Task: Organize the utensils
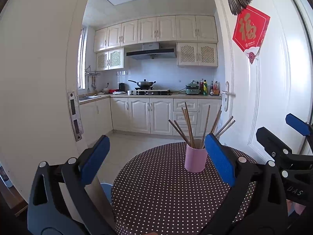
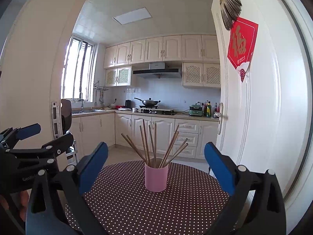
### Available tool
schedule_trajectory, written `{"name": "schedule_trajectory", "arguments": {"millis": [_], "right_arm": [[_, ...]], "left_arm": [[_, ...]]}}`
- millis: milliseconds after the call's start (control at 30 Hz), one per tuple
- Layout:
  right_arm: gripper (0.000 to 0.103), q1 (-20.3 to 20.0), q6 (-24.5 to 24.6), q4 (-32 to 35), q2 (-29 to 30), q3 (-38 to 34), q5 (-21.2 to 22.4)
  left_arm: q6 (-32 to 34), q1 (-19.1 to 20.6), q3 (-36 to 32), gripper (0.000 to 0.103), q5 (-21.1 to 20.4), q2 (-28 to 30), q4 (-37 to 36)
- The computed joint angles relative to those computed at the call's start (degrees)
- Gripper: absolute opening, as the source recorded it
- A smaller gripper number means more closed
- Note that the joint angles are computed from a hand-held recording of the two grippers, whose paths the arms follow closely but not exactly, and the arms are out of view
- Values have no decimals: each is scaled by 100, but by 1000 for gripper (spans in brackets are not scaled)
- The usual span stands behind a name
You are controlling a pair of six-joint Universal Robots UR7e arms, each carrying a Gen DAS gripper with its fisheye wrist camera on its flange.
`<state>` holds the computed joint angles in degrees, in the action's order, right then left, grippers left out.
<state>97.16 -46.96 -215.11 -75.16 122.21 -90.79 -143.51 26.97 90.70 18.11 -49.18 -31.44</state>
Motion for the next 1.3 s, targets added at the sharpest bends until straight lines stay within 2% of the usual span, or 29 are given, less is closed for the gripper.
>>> {"name": "schedule_trajectory", "arguments": {"millis": [1300], "right_arm": [[95, 37, 12, -156, 66, 43, -59]], "left_arm": [[285, -20, 113, 96, -42, -20, -371]]}}
